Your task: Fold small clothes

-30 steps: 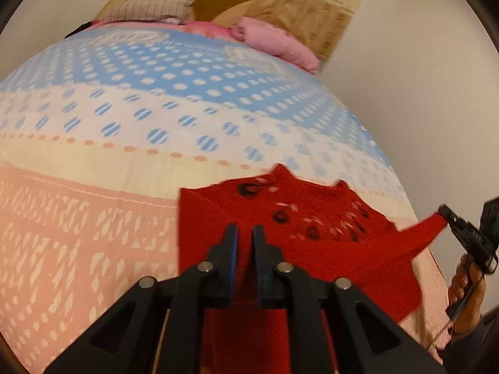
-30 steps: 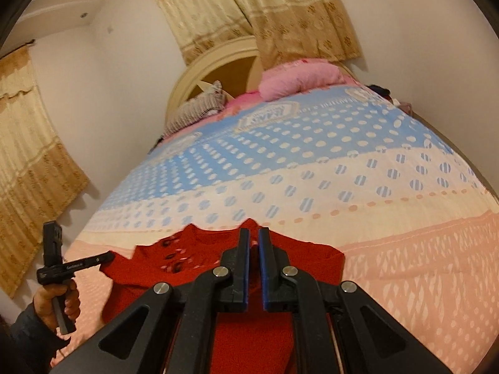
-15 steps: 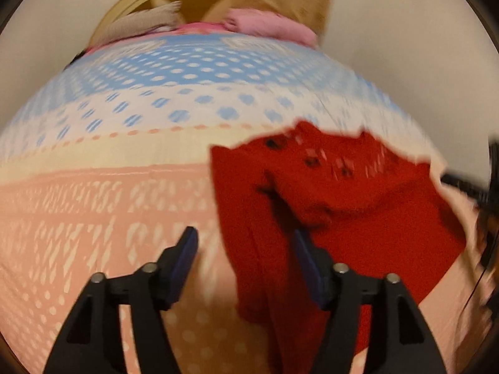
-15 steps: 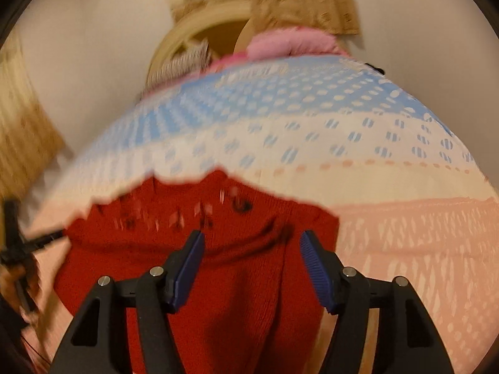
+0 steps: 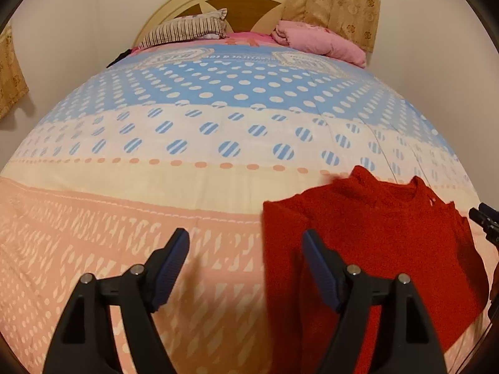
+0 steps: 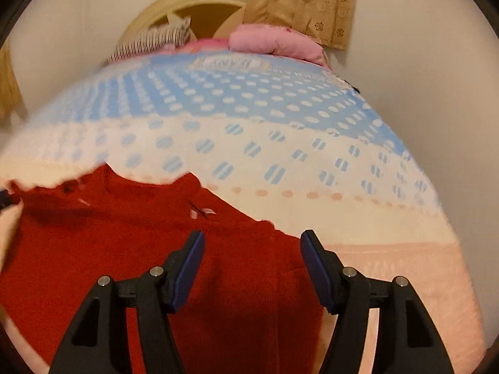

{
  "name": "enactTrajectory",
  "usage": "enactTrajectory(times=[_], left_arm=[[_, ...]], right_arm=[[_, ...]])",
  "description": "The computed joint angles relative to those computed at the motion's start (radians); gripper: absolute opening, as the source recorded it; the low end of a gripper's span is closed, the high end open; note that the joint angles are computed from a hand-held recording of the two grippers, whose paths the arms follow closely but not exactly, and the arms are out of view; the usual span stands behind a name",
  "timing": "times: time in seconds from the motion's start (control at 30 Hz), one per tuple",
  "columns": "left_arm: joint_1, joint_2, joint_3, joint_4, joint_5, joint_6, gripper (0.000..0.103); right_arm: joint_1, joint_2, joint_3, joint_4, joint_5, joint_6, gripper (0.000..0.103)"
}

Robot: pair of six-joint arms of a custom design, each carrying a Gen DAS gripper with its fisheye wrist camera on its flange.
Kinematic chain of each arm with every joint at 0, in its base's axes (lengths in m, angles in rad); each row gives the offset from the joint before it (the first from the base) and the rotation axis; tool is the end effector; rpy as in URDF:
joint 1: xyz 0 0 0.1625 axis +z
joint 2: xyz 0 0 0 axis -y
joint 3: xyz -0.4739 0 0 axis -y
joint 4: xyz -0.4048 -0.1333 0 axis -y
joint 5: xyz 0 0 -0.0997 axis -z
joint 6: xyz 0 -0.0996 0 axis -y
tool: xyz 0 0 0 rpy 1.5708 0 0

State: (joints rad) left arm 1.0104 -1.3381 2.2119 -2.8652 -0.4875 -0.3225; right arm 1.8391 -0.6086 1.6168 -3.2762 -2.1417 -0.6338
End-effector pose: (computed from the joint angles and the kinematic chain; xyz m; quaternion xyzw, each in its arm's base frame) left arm -0.0673 -0.5235 0.3114 -0.0074 0.8448 -0.3771 0.3794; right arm 0.2715 -0.6876 0.0908 0.3065 -0.8536 0.2742 0.3198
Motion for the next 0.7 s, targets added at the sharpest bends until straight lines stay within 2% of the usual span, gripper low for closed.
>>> enactTrajectory(times=[0.1,0.2,0.23,0.4,0.47,0.57,0.63,0.67,0.7], left_arm=[[-0.001,-0.035,0.049,0.005,-0.01,-0.024,0.079],[-0.015,-0.066,0.107,-0.022,-0.027,-0.053,0.079],[-0.023,-0.081,0.128,-0.03,-0.034,-0.063,0.079],[-0.05,-0.084,0.183,-0.096,-0.028,-0.062,0.079],[-0.054,-0.071,0.193,-0.116,-0.01,-0.065,0.079],[-0.045,-0.063,0.195,-0.122,-0.042,-0.082,0.079],[-0.047,-0.047,0.197,-0.127,-0.035,-0.086,0.079],[-0.046,-0.04,0.198,-0.127,-0.029,-0.088,0.079],[-0.045,-0.036,0.201,-0.129,-0.029,-0.094,0.079]], right_arm=[[-0.022,-0.047,0.078,-0.025,0.036,-0.025,0.065],[-0.053,-0.102,0.127,0.009,0.114,0.057,0.065],[-0.078,-0.14,0.161,0.015,0.169,0.103,0.065],[-0.142,-0.223,0.242,0.012,0.278,0.226,0.065],[-0.143,-0.235,0.255,0.022,0.298,0.226,0.065],[-0.134,-0.233,0.255,0.057,0.321,0.199,0.062],[-0.125,-0.213,0.232,0.095,0.309,0.191,0.059],[-0.125,-0.202,0.219,0.107,0.303,0.196,0.056],[-0.125,-0.19,0.205,0.121,0.302,0.205,0.048]])
